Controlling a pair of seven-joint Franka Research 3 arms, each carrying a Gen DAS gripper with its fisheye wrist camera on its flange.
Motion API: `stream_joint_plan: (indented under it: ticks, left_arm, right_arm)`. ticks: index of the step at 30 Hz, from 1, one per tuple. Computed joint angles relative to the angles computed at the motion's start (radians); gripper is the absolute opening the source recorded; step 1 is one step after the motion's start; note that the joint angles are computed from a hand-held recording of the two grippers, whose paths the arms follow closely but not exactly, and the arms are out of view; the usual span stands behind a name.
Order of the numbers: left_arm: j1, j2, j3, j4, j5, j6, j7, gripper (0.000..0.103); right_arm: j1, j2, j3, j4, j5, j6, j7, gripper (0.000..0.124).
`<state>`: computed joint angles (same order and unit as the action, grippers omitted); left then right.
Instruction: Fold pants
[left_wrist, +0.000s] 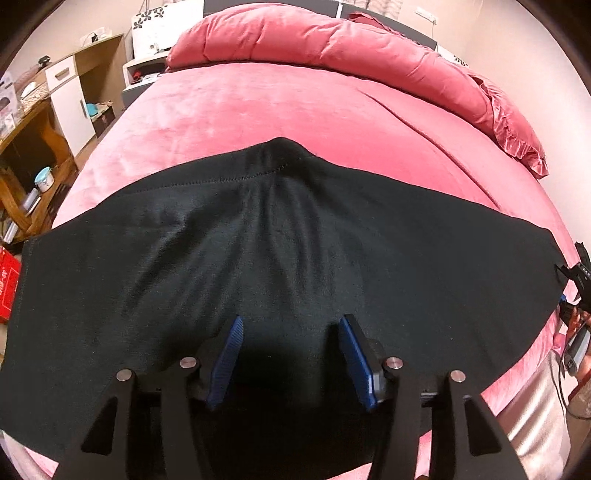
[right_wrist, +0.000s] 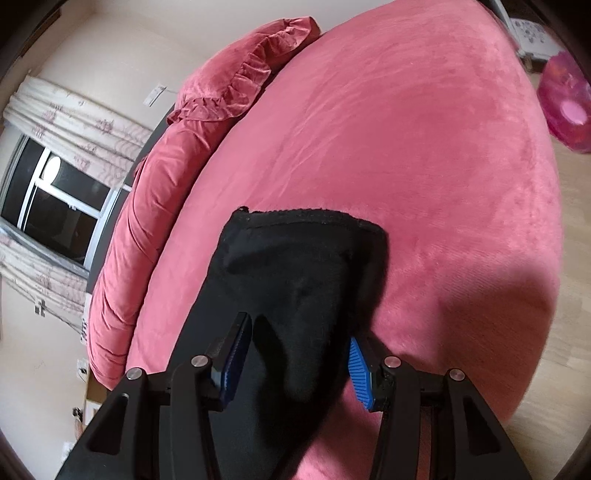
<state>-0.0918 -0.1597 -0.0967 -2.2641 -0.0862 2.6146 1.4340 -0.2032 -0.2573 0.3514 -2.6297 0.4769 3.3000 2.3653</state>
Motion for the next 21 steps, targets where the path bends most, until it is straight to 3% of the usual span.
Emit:
stream_joint_plan:
  ticks: [2, 4, 5, 7, 13, 17, 21]
  left_arm:
    - [0.004, 0.008, -0.001, 0.011, 0.012, -0.007, 0.001, 0.055]
    - [0.005, 0.009, -0.001, 0.011, 0.016, -0.008, 0.001, 0.055]
    - [0.006, 0.012, -0.003, 0.013, 0.019, -0.009, -0.002, 0.055]
    - [0.007, 0.013, -0.007, 0.01, 0.026, -0.005, -0.012, 0.055]
    - [0.003, 0.025, -0.02, 0.012, 0.064, 0.0, -0.051, 0.055]
    - [0.002, 0.024, -0.018, 0.009, 0.071, 0.002, -0.05, 0.055]
    - [0.001, 0.017, -0.017, 0.001, 0.075, 0.003, -0.046, 0.055]
  right_arm:
    - [0.021, 0.017, -0.024, 0.011, 0.007, 0.012, 0.003, 0.046]
    - [0.118, 0.029, -0.125, 0.019, 0.007, 0.009, -0.017, 0.031]
    - [0.175, 0.032, -0.182, 0.022, 0.008, 0.009, -0.027, 0.029]
    - [0.218, 0.03, -0.224, 0.023, 0.014, 0.013, -0.044, 0.024]
    - [0.141, 0.021, -0.151, 0.034, 0.02, -0.023, -0.046, 0.021]
    - [-0.016, 0.002, -0.01, 0.053, -0.056, -0.065, 0.016, 0.018]
    - [-0.082, -0.021, 0.039, 0.065, -0.145, -0.104, 0.069, 0.016]
